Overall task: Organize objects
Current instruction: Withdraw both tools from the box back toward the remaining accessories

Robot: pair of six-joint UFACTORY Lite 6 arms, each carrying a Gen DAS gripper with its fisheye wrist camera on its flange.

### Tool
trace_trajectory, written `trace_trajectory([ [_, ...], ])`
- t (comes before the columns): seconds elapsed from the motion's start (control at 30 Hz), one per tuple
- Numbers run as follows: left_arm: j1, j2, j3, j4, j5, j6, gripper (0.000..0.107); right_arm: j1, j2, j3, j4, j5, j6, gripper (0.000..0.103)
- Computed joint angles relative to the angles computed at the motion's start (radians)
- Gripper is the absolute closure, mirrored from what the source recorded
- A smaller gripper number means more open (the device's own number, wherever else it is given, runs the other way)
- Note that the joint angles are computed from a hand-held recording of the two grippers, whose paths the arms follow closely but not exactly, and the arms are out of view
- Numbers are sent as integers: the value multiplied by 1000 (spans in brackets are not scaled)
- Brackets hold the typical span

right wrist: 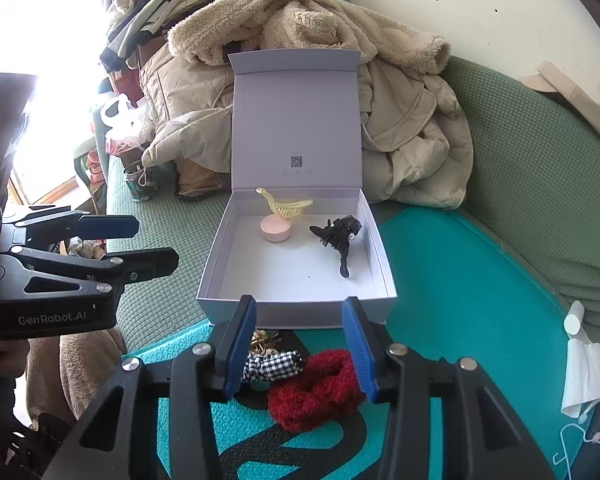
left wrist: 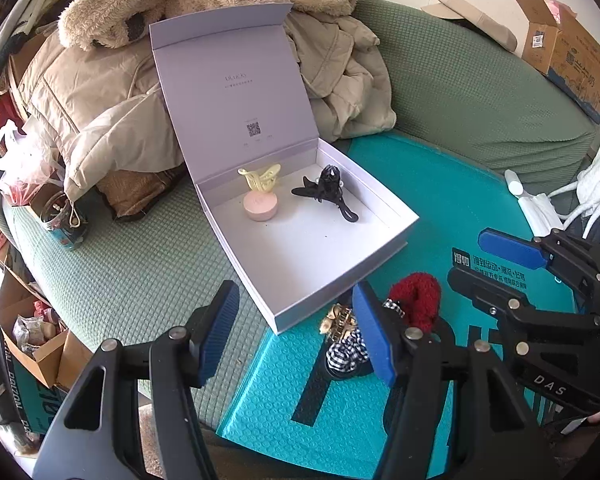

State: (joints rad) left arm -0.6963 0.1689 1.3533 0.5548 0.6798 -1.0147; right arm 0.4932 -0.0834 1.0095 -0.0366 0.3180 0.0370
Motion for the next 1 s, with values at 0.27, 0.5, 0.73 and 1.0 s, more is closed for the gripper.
trace_trajectory([
  [0.27, -94, -36, -122, 45, -32, -117, 50, 21, -97, -147, -52, -9, 77, 58],
  [0.5, -160, -68, -204, 98, -37, -225, 50, 63, -162, -242, -97, -15, 147, 58],
  [0.73, -199, -85, -285, 112, -69, -284, 50, 98, -212, -336, -150, -34, 233, 58],
  [1.0, -196, -45, -347, 122, -171, -324, 50, 107, -202, -419, -74, -108, 162, 57],
])
